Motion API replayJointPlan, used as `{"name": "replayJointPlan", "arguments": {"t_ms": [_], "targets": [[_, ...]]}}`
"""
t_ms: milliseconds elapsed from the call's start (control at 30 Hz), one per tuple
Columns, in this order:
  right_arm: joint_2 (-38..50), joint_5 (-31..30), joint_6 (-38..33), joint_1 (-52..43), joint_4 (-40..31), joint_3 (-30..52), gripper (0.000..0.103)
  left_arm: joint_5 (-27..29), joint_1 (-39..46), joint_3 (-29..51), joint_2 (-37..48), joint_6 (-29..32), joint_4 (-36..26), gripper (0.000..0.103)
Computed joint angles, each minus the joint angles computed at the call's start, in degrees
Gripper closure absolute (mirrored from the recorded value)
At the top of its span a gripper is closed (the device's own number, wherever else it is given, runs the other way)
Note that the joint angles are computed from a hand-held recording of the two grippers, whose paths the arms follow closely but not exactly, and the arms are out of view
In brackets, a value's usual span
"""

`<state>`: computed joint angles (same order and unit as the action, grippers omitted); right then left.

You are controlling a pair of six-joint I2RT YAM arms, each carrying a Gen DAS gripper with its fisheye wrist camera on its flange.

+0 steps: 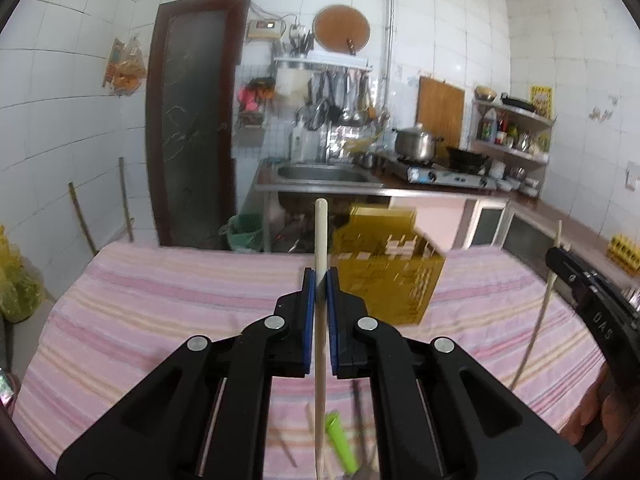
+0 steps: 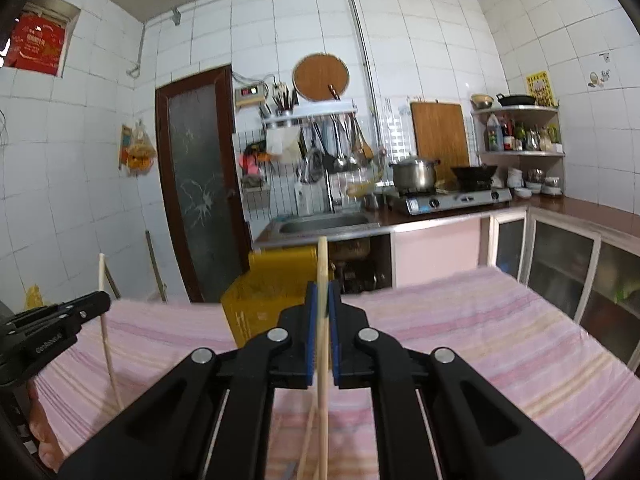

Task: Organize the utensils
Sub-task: 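Carry both chopsticks over the yellow holder and open both tools to drop them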

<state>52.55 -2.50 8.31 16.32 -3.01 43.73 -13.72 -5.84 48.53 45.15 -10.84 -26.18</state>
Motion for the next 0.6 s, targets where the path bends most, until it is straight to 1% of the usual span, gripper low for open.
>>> {"name": "replayJointPlan", "arguments": {"t_ms": [33,100,167,233,333,400,433,500,600], "targets": [[1.37,-0.54,0.03,-0.44,0.46,1.80,0.097,0.88,0.44,2.60,1.95,0.23,0.85,0.098],[5.30,-1.49,0.08,-1.19,2.07,6.85,0.097,0.94,0.27,7.18,5.64,0.79,3.02,0.098],[9.55,-0.54,-0.26,-0.64,3.55,11.80,0.097,0.51,0.09,11.96,9.88,1.19,5.59,0.099],[15.41,0.06,-0.26,-0.11,5.61,18.16,0.097,1.01,0.35,17.99,15.20,1.24,8.13,0.098],[22.64,1.03,-0.03,0.55,8.35,25.44,0.097,1.55,0.86,25.02,23.36,0.90,12.65,0.098],[27.75,1.71,0.26,1.07,9.96,30.14,0.097,1.42,0.74,28.02,28.18,1.41,15.75,0.098],[31.00,1.94,0.35,1.18,10.81,32.81,0.097,0.99,0.76,29.57,31.75,2.29,18.43,0.098],[36.57,2.37,0.40,1.18,13.72,36.30,0.097,0.81,1.07,31.33,36.97,3.05,21.86,0.098],[42.56,2.48,0.39,1.28,14.79,39.90,0.097,1.39,1.82,32.71,44.48,3.82,25.47,0.099]]}}
